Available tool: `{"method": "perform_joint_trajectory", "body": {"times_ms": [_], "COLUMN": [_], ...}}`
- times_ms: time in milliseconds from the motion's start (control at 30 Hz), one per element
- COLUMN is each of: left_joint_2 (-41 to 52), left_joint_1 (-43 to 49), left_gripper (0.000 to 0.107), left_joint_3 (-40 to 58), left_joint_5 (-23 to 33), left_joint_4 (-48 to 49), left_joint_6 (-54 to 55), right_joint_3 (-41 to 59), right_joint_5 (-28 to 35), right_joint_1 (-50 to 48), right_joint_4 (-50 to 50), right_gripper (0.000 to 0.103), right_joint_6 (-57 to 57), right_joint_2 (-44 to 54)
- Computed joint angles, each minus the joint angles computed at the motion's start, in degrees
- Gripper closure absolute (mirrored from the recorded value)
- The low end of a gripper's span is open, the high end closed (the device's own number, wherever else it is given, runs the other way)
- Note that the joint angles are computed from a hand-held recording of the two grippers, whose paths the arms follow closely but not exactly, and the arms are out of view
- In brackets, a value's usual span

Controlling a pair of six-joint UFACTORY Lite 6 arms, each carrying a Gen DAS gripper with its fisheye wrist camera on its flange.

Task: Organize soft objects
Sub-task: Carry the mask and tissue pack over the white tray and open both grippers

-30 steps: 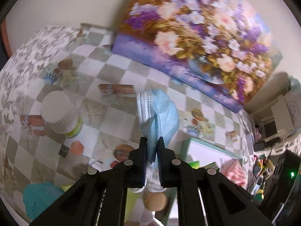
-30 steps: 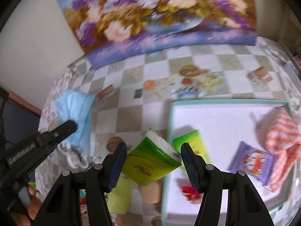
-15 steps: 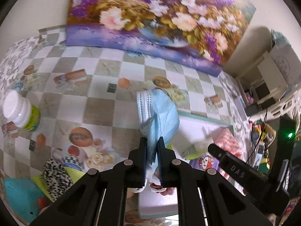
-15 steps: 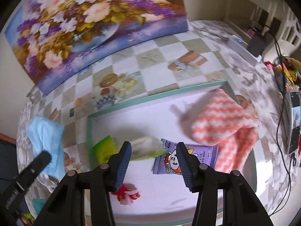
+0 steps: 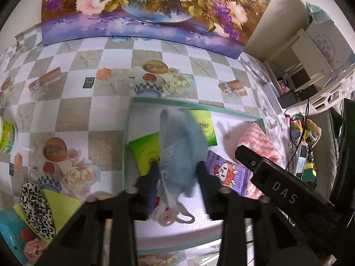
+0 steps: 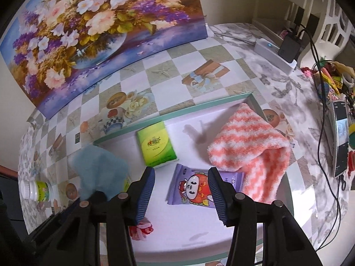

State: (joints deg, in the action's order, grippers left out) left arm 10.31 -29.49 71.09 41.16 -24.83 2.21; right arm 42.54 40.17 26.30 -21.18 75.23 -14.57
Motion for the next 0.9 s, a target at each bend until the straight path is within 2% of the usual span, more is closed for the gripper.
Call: {"method": "perform_joint_trajectory", "body": {"times_ms": [200, 267, 333, 400, 500, 567, 600, 733, 900], "left_joint_2": [-0.7, -0.8, -0.8, -0.9, -0.9, -1.2, -1.4, -2.3, -2.3], "left_joint_1": [2.3, 3.5, 4.3, 5.5, 8.9, 11.8, 13.0, 17.7, 22.6], "left_gripper": [0.06, 0.057, 0.039, 0.036, 0.027, 0.025, 0.024, 0.022, 0.022], "left_joint_3": [-0.4, -0.4, -0.5, -1.0, -2.2, -3.1, -3.6, -4.5, -4.3], "left_joint_5": [0.6, 0.7, 0.3, -0.2, -0.8, -1.3, -1.5, -2.1, -0.7], "left_joint_4": [1.5, 4.8, 9.0, 14.6, 18.9, 20.3, 20.9, 22.3, 20.9], "left_joint_6": [-2.0, -5.2, -8.9, -13.8, -18.0, -19.3, -19.7, -19.8, -14.9], "right_joint_3": [0.3, 0.8, 1.8, 2.7, 4.0, 4.7, 4.9, 6.1, 7.9], "right_joint_5": [0.5, 0.5, 0.5, 0.6, 0.7, 0.6, 0.5, 1.0, 1.5], "right_joint_1": [0.2, 0.7, 1.4, 2.1, 3.2, 3.9, 4.3, 5.7, 8.1], "right_joint_4": [0.1, 0.3, 0.4, 0.3, -0.7, -1.6, -2.0, -3.1, -3.6], "right_gripper": [0.049, 0.049, 0.047, 0.042, 0.023, 0.006, 0.002, 0.0, 0.0], "right_joint_6": [0.1, -0.1, -0.3, -0.2, 0.7, 1.6, 2.0, 3.5, 4.6], "right_joint_2": [0.6, 1.8, 3.6, 5.4, 7.7, 8.8, 9.1, 10.0, 10.7]}}
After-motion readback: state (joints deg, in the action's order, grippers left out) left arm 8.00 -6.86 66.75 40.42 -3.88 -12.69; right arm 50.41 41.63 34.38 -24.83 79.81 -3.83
